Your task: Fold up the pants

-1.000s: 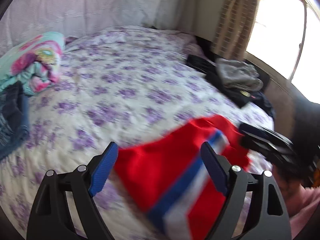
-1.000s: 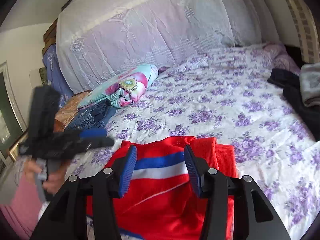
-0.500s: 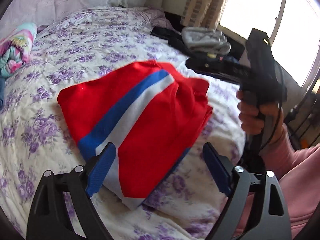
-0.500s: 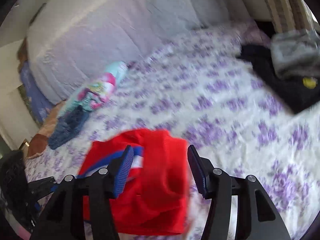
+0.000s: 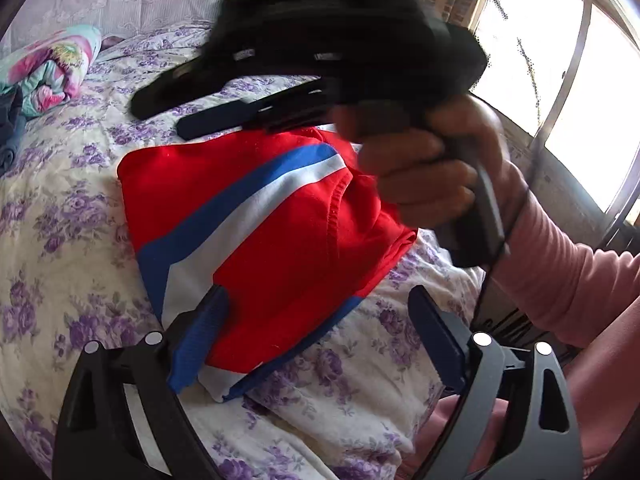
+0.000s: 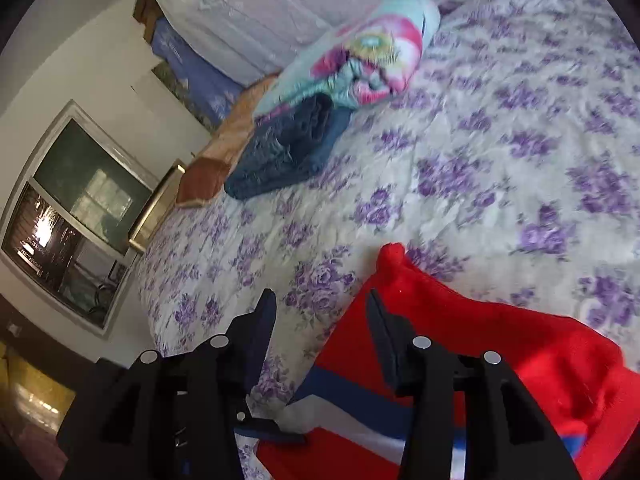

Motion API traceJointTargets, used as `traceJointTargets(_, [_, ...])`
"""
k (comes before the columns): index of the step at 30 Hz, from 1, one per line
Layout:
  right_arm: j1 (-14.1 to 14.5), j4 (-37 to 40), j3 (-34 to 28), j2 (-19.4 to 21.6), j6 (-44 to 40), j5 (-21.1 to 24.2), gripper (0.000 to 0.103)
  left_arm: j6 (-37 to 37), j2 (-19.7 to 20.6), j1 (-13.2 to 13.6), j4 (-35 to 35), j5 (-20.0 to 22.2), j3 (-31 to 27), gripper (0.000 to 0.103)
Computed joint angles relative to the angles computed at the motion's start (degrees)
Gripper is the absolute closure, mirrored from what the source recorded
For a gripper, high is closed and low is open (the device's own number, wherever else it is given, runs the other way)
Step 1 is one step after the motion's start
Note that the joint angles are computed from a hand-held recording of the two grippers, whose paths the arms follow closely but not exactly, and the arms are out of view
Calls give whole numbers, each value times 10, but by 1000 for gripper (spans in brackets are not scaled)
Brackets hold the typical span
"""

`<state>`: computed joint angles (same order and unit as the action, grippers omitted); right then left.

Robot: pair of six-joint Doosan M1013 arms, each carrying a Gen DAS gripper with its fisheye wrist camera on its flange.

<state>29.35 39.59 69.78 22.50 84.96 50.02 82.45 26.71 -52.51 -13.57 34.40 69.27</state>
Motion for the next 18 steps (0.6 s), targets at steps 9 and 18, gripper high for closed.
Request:
traceJointTargets(9, [-9, -131, -38, 27, 174, -4, 65, -1, -12, -4, 6, -21, 25, 14])
traceJointTargets(18, [-15, 43, 161, -124, -58, -94, 57, 140, -31, 21, -225, -85, 70, 14])
